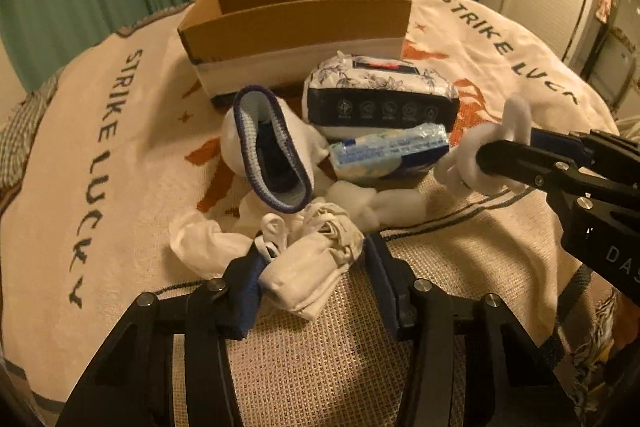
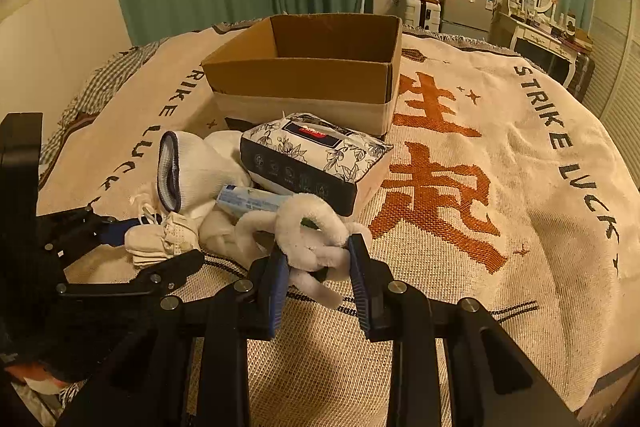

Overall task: Organize soft objects
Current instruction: 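Grasp the white towel with the right tool while the left tool grasps a rolled white cloth, then carry both held items over the cardboard box and open both tools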

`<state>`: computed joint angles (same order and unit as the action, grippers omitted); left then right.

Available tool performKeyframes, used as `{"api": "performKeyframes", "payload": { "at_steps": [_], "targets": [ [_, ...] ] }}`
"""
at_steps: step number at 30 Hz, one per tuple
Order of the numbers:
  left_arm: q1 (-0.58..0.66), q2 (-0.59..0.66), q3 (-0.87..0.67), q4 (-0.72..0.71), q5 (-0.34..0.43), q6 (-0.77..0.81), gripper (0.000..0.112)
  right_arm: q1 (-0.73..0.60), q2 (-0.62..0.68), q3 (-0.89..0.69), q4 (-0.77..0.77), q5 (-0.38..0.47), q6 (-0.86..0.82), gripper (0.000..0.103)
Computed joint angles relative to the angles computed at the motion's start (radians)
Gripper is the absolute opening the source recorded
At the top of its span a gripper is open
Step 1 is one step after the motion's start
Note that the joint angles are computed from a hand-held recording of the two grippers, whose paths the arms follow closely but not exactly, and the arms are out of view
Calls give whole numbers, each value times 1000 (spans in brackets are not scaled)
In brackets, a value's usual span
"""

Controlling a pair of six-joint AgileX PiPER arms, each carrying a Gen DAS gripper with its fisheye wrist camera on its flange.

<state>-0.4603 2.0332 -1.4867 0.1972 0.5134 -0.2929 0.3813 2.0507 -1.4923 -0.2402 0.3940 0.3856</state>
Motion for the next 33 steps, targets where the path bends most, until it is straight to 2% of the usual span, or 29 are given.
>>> {"api": "performKeyframes", "payload": {
  "at_steps": [2, 8, 13, 17, 19, 21, 26, 30, 33],
  "targets": [
    [0, -16, 20, 6, -15, -7, 30, 4, -7, 7, -16, -1, 18, 28],
    [3, -84, 89, 34, -77, -27, 29, 24, -50, 40, -91, -7, 89, 28],
    [-9, -175, 167, 124, -143, -91, 29, 50, -95, 64, -193, -1, 185, 28],
    [-11, -233, 185, 137, -172, -89, 29, 60, -123, 71, -255, 3, 244, 28],
    [-1, -246, 172, 81, -179, -32, 29, 64, -135, 67, -273, 8, 257, 28],
    [10, -248, 142, 12, -176, 47, 29, 59, -140, 45, -245, 10, 221, 28],
    [39, -238, 44, -46, -163, 121, 29, 36, -121, -68, -141, 32, 77, 28],
    [73, -173, -108, -164, -123, 261, 29, 4, -42, -269, 2, 88, -112, 28],
    [95, -90, -255, -203, -85, 310, 29, -23, 57, -481, 111, 169, -236, 28]
  ]
}}
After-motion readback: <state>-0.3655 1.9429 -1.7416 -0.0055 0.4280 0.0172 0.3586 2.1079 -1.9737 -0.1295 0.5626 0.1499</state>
